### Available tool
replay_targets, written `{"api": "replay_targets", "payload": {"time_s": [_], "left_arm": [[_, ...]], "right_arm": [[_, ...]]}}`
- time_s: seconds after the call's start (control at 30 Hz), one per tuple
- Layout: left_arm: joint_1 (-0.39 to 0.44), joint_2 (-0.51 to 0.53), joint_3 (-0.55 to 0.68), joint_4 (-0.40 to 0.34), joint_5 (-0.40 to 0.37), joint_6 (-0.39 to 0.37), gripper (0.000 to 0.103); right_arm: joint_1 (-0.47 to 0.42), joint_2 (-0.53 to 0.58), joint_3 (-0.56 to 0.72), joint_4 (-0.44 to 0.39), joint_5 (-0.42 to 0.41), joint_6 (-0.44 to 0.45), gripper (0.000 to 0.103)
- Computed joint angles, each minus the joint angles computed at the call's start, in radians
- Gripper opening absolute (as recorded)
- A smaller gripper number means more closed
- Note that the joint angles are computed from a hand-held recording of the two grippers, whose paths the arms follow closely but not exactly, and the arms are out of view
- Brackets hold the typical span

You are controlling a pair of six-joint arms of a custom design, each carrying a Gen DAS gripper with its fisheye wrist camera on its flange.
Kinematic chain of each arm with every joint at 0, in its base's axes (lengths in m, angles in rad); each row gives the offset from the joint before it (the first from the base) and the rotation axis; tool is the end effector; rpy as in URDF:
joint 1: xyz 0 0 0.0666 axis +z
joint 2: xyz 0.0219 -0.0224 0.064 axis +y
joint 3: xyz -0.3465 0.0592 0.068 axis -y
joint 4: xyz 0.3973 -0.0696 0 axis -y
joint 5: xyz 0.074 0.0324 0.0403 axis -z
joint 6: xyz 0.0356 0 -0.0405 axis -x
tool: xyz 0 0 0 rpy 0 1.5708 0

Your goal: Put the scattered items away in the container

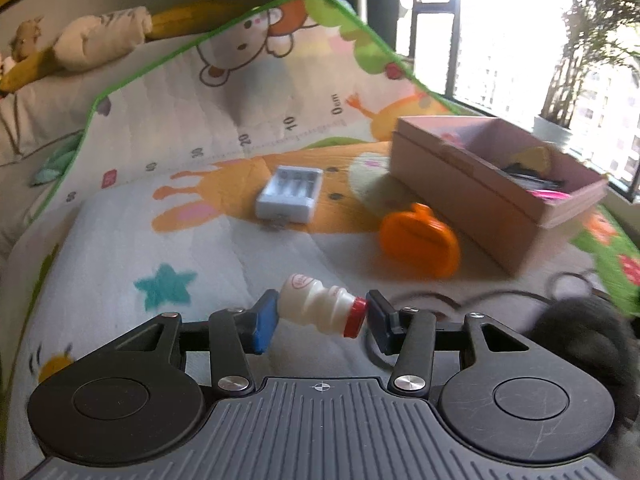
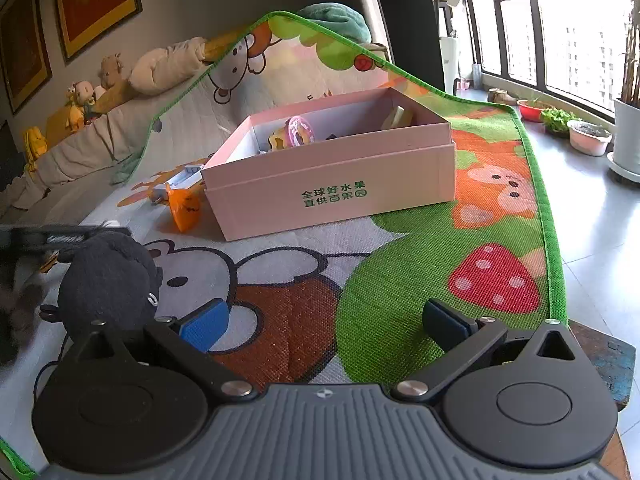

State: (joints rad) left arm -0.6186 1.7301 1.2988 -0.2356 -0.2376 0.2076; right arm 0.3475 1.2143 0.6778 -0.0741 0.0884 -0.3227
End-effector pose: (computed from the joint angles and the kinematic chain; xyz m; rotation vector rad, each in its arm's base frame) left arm 0.4854 -0.3357 0.2285 0.3269 2.1982 -0.1898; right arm 0.3733 0.1314 0.2130 0.0233 2.1927 0.2839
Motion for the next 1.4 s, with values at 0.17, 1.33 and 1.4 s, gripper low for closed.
{"api": "replay_targets", "payload": {"time_s": [0.17,1.33,1.4], "left_arm": [[-0.072,-0.141,-0.159,0.039,0.021,0.038,0.052],[-0.172,-0.198,-0.297,0.089,-0.058,0.136,0.103],[-0.173,-0.197,-0.295,0.088,-0.061,0.135,0.103]], "right_arm": [[0.001,0.0,0.001,-0.004,0.002,0.004,0.103],[0.167,-0.034,0.103,-0.232,-0.004,0.231,0.103],[0.182,-0.028,0.093,-0.208,0.14,0.295,0.103]]}}
